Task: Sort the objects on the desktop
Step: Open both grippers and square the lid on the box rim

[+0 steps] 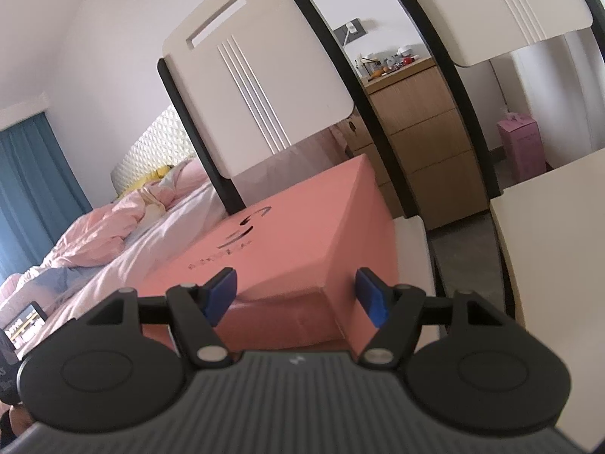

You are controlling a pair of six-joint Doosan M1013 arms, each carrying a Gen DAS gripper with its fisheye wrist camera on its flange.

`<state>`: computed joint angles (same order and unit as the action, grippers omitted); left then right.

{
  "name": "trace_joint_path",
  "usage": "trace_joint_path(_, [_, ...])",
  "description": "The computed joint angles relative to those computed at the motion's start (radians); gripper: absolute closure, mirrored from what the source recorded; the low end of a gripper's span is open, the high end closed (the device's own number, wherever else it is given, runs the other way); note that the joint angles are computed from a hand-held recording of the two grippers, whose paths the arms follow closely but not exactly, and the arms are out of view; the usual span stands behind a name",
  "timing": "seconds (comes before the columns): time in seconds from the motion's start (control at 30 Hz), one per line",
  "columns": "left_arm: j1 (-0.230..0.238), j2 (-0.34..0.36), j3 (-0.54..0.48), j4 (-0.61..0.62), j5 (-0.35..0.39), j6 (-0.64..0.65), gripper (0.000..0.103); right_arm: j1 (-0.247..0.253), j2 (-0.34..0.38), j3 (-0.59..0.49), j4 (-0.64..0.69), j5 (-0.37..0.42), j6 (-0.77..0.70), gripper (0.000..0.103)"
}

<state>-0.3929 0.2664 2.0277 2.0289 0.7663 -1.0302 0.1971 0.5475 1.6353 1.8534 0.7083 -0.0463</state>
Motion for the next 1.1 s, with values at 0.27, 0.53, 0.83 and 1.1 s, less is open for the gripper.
trace_joint_path(0.27, [0.019,0.009,-0.020,-0.069,-0.071,0.054,0.000,0.018,-0.001,-0.009,-0.060,-0.074,-0.006,0.033])
trace_joint_path(0.53, [0.016,0.010,-0.020,-0.079,-0.064,0.057,0.000,0.021,0.005,-0.006,-0.020,-0.056,-0.034,0.019])
trace_joint_path(0.83, [0.022,0.017,-0.023,-0.052,-0.067,0.053,0.000,0.027,0.032,-0.046,-0.080,-0.052,0.010,0.010])
trace_joint_path(1.1, [0.047,0.023,-0.032,0.001,-0.107,0.061,0.000,0.006,0.023,-0.042,-0.156,0.011,0.019,0.011])
